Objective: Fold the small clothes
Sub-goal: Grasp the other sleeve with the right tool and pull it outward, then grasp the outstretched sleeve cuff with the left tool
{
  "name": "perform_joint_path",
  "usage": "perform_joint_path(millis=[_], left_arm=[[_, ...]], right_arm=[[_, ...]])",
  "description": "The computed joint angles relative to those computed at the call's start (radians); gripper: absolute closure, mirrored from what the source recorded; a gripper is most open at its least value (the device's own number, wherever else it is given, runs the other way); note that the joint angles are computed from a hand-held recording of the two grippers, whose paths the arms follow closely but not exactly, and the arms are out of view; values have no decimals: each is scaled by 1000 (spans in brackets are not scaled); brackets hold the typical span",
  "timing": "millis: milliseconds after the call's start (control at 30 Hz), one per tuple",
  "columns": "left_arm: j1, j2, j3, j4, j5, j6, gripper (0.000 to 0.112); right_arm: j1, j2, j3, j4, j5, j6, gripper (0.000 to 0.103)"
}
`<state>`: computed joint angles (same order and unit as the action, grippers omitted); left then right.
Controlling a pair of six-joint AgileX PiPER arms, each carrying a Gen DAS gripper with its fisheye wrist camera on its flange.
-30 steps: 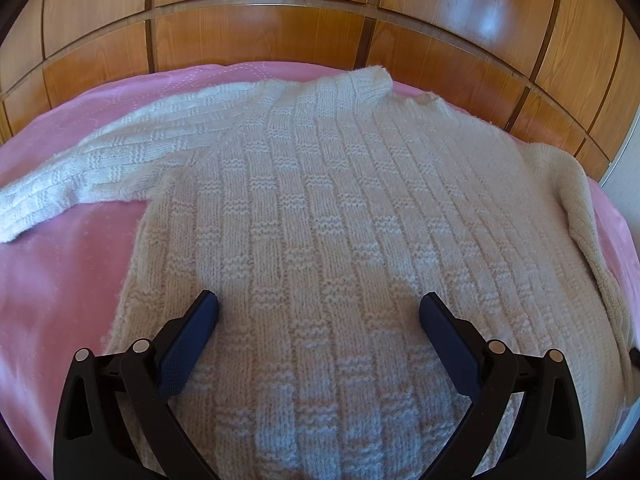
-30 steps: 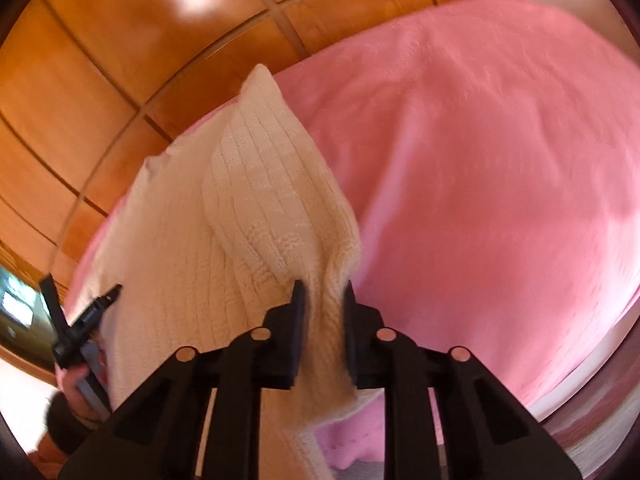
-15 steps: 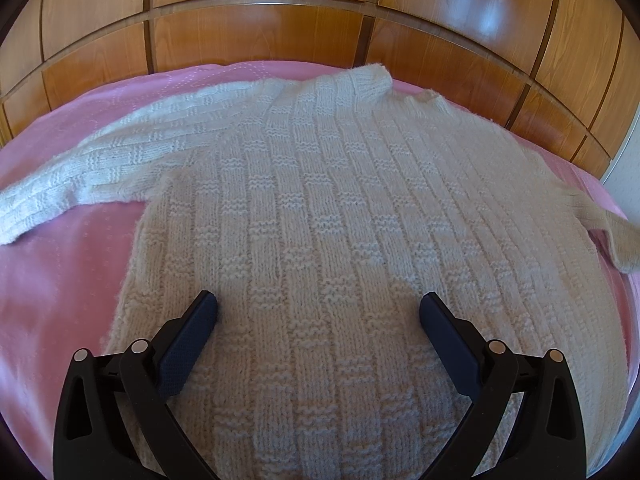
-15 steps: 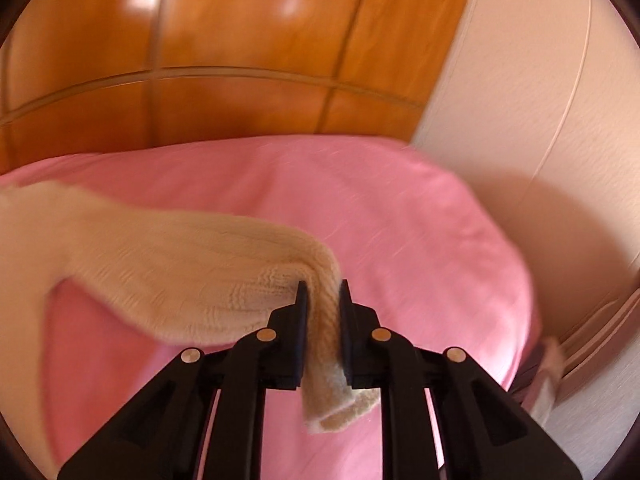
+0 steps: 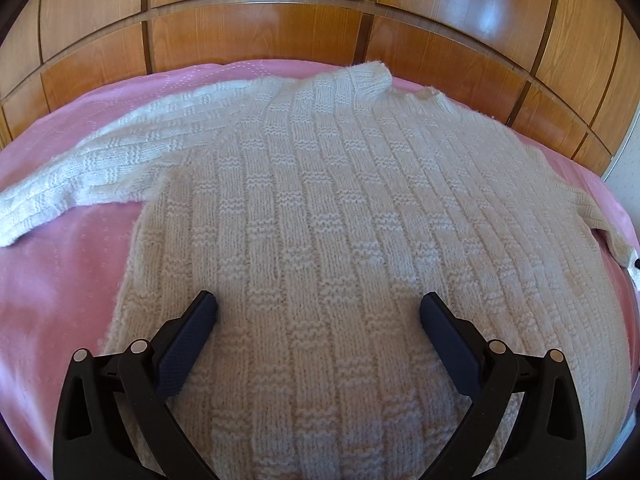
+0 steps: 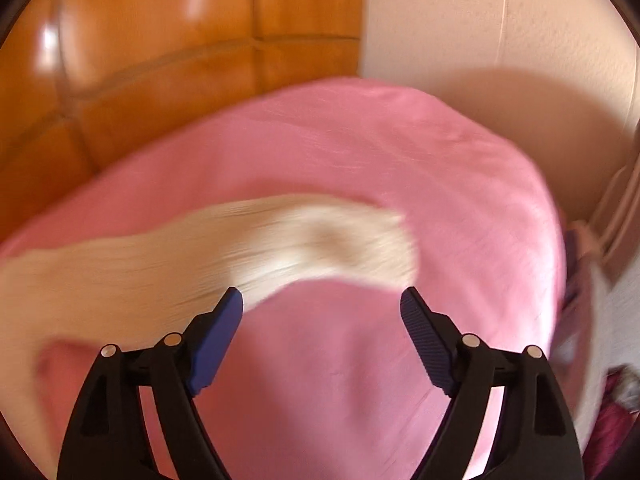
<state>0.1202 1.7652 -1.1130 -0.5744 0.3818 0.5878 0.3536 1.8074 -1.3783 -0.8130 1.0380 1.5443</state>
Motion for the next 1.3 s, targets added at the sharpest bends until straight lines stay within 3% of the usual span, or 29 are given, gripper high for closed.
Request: perform_joint_path(millis=[67, 133, 233, 333, 500, 600, 667, 733, 933, 1133, 1300], left_arm=[[2, -2, 1, -6, 3, 6, 13], [5, -2, -1, -9, 9, 9, 13], [21, -10, -1, -52, 29, 46, 13], [46, -38, 31, -123, 41, 113, 13], [95, -137, 154, -264, 30, 297, 13], [163, -182, 208, -437, 72, 489, 13], [223, -197, 223, -524, 115, 557, 13], [295, -191, 212, -569, 164, 569, 13], [471, -86, 68, -490, 227, 388, 13], [626, 57, -130, -504, 213, 267, 13], [747, 243, -408, -426, 285, -21, 13]], right_arm=[[78, -47, 40, -19, -91, 21, 20], [144, -81, 77, -4, -249, -11, 21], [197, -101, 116, 67, -424, -47, 29], [251, -77, 106, 127, -490, -51, 32], [329, 28, -49, 130, -394, -133, 32], [369, 151, -234, 93, -223, -214, 23], [392, 253, -385, 70, -81, -251, 18], [391, 322, -471, 77, 8, -277, 13], [354, 332, -441, 146, -44, -260, 6], [358, 318, -426, 148, -53, -248, 5], [363, 320, -435, 143, -45, -239, 4]])
